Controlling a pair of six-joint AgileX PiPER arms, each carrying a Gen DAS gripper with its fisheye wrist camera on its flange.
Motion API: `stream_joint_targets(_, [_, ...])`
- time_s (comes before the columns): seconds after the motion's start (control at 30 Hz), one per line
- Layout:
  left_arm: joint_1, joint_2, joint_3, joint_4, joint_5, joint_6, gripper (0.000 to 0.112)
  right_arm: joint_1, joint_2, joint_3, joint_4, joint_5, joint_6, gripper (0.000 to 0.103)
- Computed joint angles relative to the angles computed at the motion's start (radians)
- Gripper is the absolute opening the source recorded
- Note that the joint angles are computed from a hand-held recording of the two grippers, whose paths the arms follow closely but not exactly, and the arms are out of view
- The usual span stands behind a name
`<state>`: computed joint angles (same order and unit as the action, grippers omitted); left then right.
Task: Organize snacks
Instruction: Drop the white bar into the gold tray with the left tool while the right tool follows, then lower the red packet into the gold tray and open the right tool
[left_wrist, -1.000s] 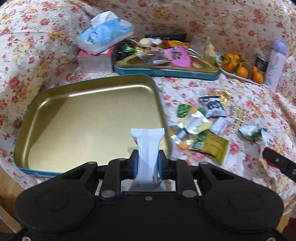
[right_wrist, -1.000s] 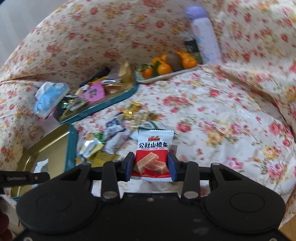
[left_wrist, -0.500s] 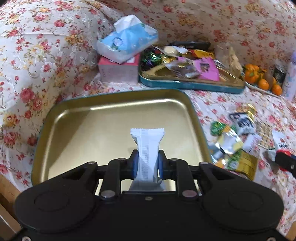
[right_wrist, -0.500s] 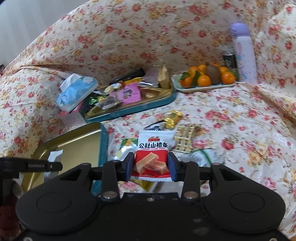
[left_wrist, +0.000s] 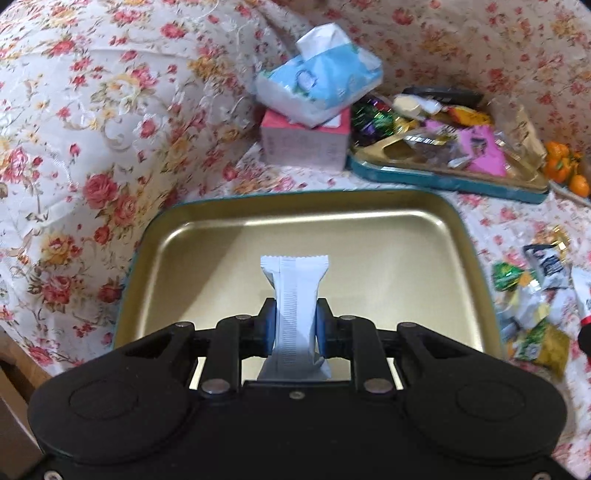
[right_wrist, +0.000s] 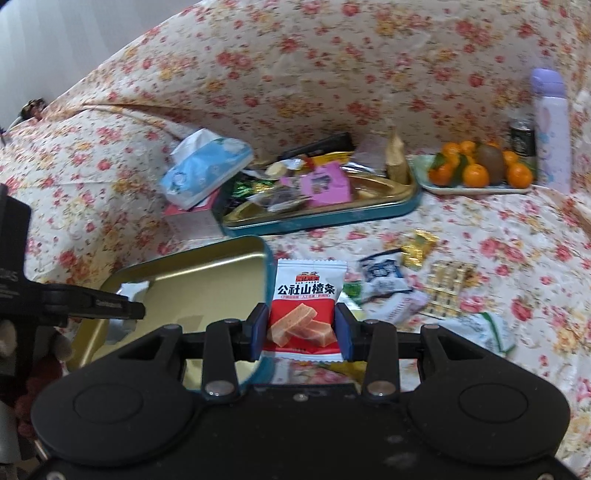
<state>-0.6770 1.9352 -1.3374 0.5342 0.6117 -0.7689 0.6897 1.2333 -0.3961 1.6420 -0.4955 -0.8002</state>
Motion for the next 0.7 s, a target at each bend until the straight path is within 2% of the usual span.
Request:
stream_joint_targets(0.17, [0.016,0.032,-0.006,0.003,0.027,0.001,0.029,0.025,0.081,-0.065,-0.067,0.033,0.023,0.041])
stream_joint_targets(0.3, [0.019,0.02,0.033,0.03,-0.006,-0.032,0.03,0.047,0.158,-0.121,-0.108,0.047,0.031,0.041])
stream_joint_targets(0.37, [0.012,0.019,0.042,0.066,-0.006,-0.062,0.035,0.056,0.187,-0.143,-0.127,0.055,0.041,0.041])
stream_joint_targets(0.7, [-0.011,-0.012,0.078,0.097,-0.013,-0.111,0.037,0.086,0.253,-0.199,-0.108,0.051,-0.013,0.041])
